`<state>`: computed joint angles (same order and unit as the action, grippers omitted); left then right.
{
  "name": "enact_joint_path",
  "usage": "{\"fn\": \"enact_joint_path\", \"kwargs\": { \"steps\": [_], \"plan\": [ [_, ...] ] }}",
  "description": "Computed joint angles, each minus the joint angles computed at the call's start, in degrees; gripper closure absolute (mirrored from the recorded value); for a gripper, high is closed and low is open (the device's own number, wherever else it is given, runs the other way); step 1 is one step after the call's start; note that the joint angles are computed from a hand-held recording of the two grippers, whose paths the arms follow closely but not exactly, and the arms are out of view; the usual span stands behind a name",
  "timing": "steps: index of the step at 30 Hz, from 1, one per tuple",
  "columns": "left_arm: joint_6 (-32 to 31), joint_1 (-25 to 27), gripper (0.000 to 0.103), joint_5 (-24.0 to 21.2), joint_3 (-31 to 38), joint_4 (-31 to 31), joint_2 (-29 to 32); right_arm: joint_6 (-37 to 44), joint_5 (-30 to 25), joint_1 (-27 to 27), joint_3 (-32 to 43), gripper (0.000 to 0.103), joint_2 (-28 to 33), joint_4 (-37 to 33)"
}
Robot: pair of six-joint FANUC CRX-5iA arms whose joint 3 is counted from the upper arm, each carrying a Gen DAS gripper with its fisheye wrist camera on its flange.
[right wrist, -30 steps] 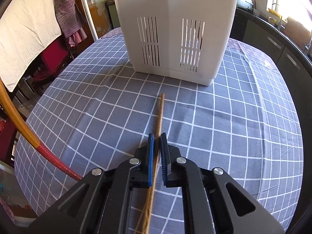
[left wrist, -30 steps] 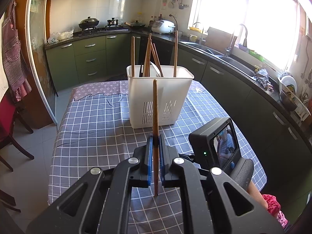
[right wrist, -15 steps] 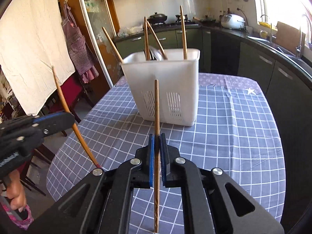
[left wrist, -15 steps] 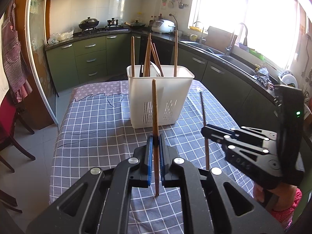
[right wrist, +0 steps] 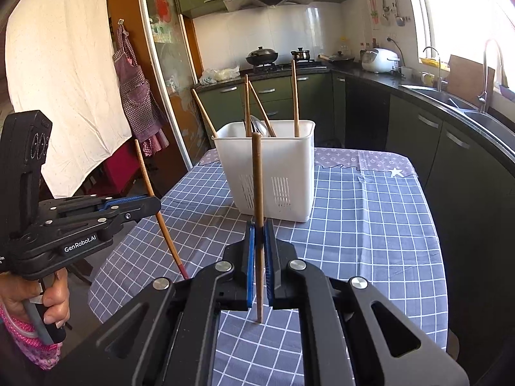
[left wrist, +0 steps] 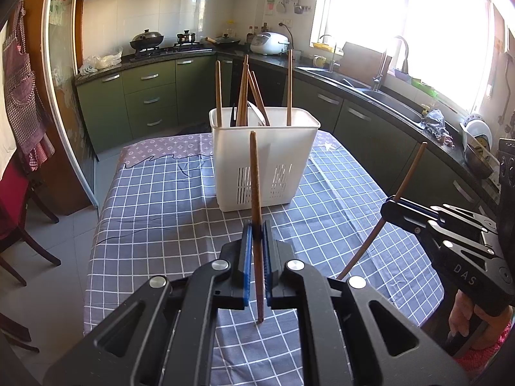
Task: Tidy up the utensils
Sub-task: 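Carry both chopsticks over the white holder and lower them in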
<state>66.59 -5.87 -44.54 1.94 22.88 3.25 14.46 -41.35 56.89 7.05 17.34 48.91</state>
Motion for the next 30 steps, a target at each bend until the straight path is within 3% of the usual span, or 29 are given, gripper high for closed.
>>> {"fn": "enact_joint_path", "kwargs": {
  "steps": [30],
  "plan": [
    [-0.96, 0.33, 0.097, 0.00, 0.39, 0.48, -0.78, 2.98, 1.53, -0.48, 2.21, 0.096, 0.67, -1.47]
  ]
}}
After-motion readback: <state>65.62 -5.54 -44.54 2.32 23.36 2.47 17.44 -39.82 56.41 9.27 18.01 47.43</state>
